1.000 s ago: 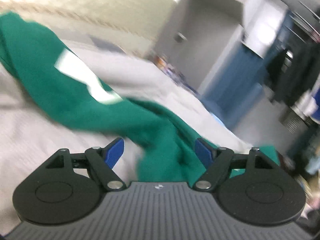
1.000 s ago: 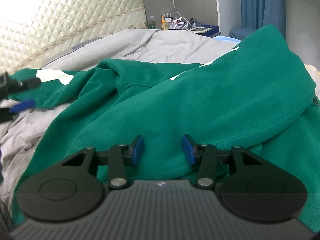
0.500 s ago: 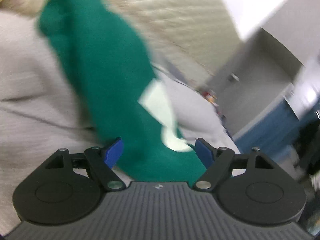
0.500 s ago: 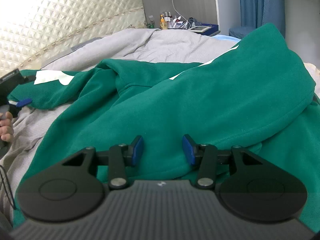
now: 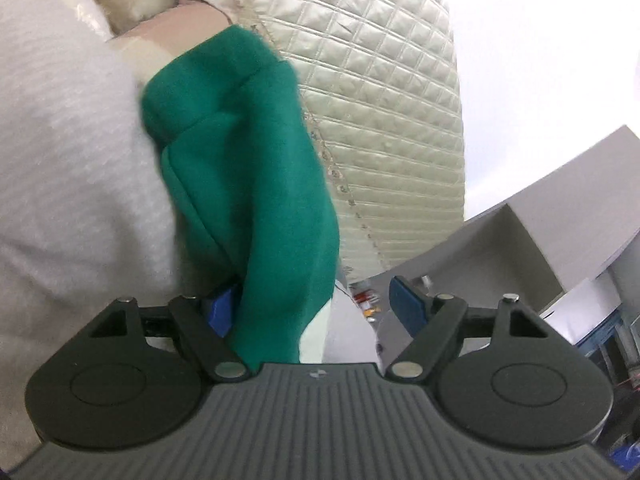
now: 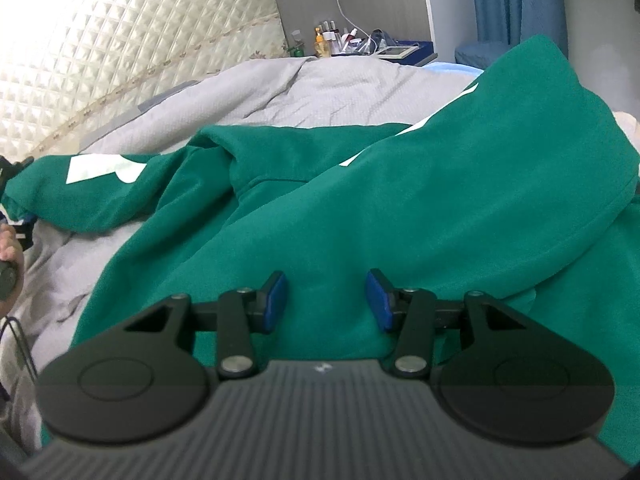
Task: Fold large clothes
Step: 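Grasp the other green sleeve cuff with the left gripper and lift it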
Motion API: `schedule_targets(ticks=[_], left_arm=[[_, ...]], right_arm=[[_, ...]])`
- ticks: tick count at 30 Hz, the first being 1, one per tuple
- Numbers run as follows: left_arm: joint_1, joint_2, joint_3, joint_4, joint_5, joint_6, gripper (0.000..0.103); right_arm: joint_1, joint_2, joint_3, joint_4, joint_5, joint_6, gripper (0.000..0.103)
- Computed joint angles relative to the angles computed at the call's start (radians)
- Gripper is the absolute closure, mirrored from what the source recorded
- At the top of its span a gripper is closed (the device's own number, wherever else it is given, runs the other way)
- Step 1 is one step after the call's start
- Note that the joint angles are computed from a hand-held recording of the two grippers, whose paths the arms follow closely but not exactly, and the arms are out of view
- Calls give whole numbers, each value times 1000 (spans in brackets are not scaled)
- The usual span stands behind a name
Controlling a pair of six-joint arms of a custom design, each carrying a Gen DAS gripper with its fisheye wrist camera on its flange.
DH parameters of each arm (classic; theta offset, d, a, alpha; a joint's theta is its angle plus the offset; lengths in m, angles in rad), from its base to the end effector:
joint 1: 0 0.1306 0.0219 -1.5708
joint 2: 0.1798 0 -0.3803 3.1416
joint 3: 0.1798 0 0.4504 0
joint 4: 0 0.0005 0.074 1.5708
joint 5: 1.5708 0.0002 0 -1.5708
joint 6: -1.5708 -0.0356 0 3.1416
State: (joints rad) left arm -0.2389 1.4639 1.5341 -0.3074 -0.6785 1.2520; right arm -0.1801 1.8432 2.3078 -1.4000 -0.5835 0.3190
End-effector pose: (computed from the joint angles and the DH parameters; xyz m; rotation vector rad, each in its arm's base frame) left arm 0.5859 -0.1202 0.5174 -1.2476 1.2676 -0.4705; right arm 0.6450 -0.0980 0.5909 -0.3943 2.3266 0.4927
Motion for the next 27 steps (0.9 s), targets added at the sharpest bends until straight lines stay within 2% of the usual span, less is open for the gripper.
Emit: schedule_targets(ticks=[3, 6, 8, 10, 12, 14, 16, 18, 20, 22, 24, 26, 27], left_arm=[[24, 29, 48, -96, -4, 71, 22], [31, 9, 30, -182, -24, 167, 22], [50, 14, 50, -268, -26, 191, 23], [70, 25, 72, -309, -18, 155, 37], [77, 69, 161, -447, -24, 117, 53], [59, 96, 220, -526, -64, 97, 59], [34, 130, 299, -627, -106, 104, 62], [14, 163, 373, -720, -124, 148, 64], [-2, 180, 420, -783, -120, 203, 64], [-17, 174, 422, -793, -108, 247, 68], [-44, 159, 407, -775, -119, 253, 76], [-68, 152, 406, -759, -133, 221, 83], [-82, 158, 423, -752, -145, 181, 86]], right_arm=[[1, 9, 9, 0, -9, -9, 55], [3, 20, 22, -3, -17, -23, 55], [2, 29, 34, -9, -25, -30, 55], [0, 36, 42, -13, -33, -37, 55], [-1, 49, 62, -23, -39, -44, 55], [-1, 65, 88, -38, -43, -55, 55], [-3, 79, 113, -53, -47, -65, 56], [-6, 85, 125, -59, -55, -80, 57], [-10, 82, 125, -60, -65, -89, 57], [-15, 78, 125, -64, -71, -89, 57], [-21, 71, 120, -64, -75, -89, 55], [-29, 63, 115, -66, -82, -91, 55], [-33, 60, 114, -67, -88, -94, 55]])
